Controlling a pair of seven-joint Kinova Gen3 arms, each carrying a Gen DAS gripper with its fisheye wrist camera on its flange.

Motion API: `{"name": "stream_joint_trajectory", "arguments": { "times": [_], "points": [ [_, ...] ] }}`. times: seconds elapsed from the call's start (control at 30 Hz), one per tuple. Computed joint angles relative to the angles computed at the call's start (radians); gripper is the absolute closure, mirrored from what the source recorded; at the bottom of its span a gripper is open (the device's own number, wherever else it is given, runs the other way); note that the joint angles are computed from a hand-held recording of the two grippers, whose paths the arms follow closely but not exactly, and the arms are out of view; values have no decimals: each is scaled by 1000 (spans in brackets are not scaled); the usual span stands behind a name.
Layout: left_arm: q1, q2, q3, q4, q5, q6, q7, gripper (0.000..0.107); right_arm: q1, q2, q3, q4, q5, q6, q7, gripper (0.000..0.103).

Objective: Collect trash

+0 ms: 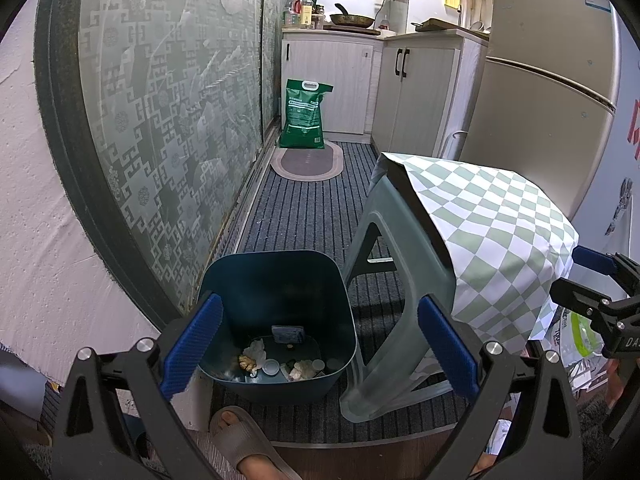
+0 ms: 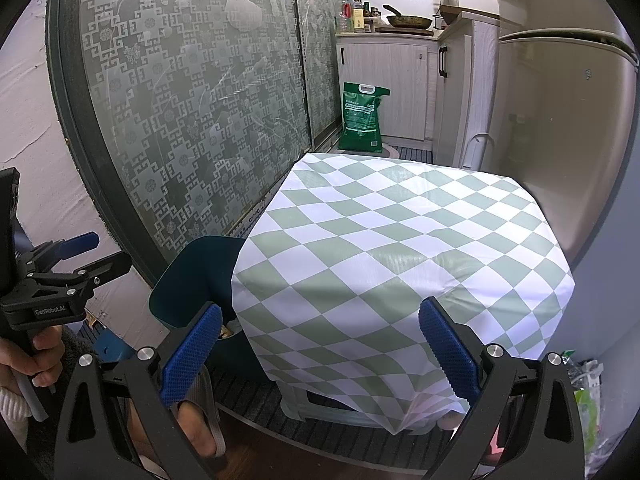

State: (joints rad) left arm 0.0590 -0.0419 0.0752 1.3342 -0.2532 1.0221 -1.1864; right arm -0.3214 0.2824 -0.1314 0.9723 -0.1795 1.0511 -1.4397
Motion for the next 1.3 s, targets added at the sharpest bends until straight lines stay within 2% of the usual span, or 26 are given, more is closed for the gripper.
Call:
{"name": "stream_joint_trajectory", "arguments": {
  "times": [1.3],
  "points": [
    [-2,0,0,3,-4,1,5,8,-6,0,0,2,6,-4,-7,4]
  ]
}}
